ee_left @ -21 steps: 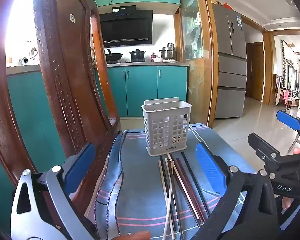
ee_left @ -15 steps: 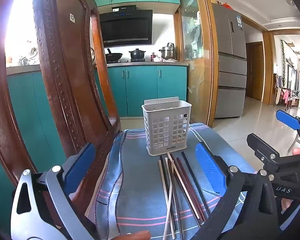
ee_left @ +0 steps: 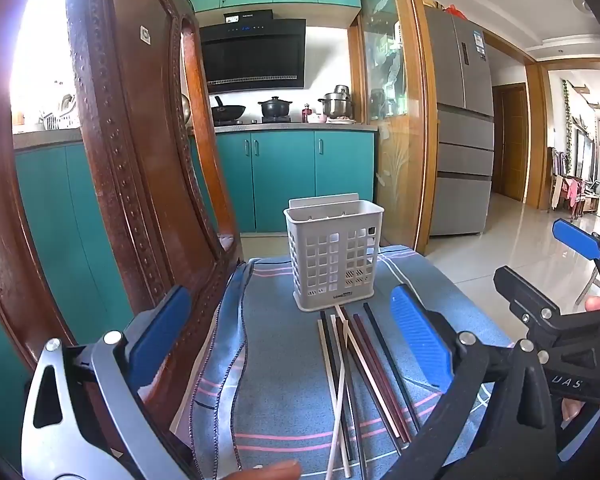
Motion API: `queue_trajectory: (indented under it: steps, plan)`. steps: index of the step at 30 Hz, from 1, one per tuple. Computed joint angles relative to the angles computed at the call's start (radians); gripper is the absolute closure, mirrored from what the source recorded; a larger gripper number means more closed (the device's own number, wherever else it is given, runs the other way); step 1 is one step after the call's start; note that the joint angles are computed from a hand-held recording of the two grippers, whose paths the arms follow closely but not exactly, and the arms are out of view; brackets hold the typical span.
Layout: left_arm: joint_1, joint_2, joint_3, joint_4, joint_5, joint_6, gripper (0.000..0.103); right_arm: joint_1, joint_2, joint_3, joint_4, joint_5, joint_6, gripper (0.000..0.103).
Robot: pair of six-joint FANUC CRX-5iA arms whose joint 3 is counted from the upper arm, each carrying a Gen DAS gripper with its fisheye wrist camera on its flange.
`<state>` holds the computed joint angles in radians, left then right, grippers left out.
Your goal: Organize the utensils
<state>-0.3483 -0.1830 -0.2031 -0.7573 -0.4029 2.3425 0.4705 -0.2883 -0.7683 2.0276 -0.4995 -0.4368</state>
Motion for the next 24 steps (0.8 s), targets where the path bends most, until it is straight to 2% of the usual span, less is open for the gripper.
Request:
queue_trajectory:
  steps: [24]
  plan:
    - [-0.006, 0.003, 0.005, -0.008, -0.009, 0.003, 0.003, 0.006, 0.000, 0.002, 0.007, -0.008, 0.001, 0.002]
